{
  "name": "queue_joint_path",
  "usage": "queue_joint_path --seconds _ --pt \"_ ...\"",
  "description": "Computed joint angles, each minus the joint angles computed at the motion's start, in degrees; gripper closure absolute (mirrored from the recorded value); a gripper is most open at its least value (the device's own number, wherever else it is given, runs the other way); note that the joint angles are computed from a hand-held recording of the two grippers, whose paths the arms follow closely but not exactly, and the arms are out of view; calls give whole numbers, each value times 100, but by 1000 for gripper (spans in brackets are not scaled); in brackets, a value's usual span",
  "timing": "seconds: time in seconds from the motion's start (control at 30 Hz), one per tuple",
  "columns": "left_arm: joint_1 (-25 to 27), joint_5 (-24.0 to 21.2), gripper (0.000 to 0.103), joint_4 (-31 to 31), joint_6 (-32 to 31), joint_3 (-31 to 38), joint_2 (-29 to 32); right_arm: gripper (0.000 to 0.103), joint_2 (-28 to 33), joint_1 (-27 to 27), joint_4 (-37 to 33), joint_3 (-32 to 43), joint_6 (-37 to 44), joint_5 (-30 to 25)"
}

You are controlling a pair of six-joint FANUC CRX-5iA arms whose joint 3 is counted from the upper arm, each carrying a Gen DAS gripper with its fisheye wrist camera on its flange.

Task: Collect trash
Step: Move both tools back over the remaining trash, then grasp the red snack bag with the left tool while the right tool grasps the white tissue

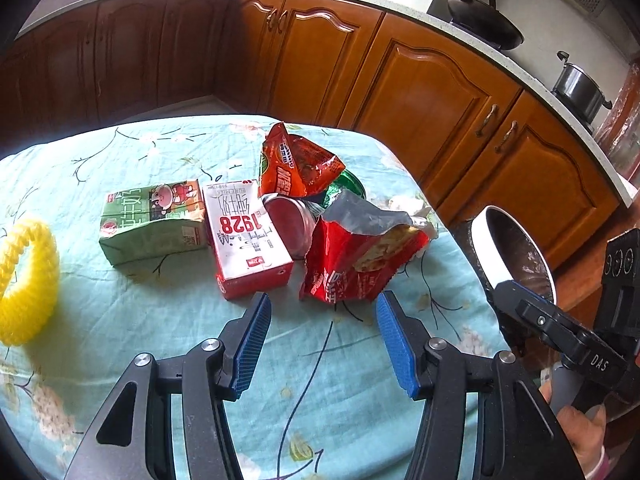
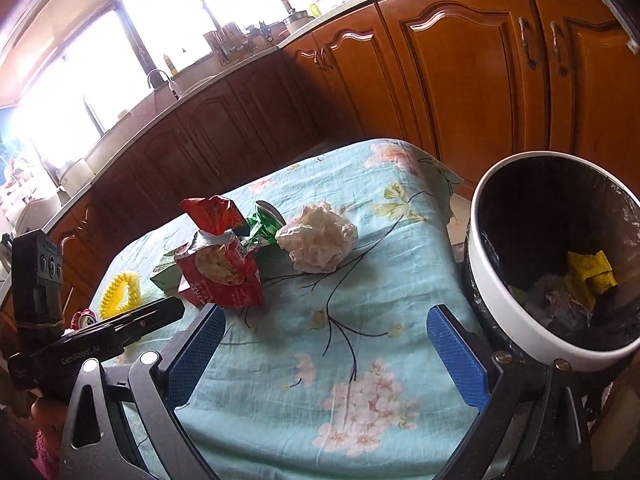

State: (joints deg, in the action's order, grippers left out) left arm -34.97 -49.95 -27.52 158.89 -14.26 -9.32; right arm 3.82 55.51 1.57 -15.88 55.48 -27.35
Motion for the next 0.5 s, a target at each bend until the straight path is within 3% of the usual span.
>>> queue_joint_path --seconds 0.3,0.37,0.4,0.47,0.5 --pt "422 357 51 296 -549 123 317 20 961 -393 -1170 1242 1169 -447" --pt "491 454 59 365 -623 99 365 22 1203 -445 -1350 1517 1353 -635" --pt "553 543 74 480 -737 57 376 28 1303 -478 -1473 1635 1445 -728" --pt "638 699 84 647 -881 -27 378 44 1456 -543 -1791 1830 1701 -900" --pt "632 701 89 625 -876 -25 383 58 1495 -557 -1871 1874 1781 -951"
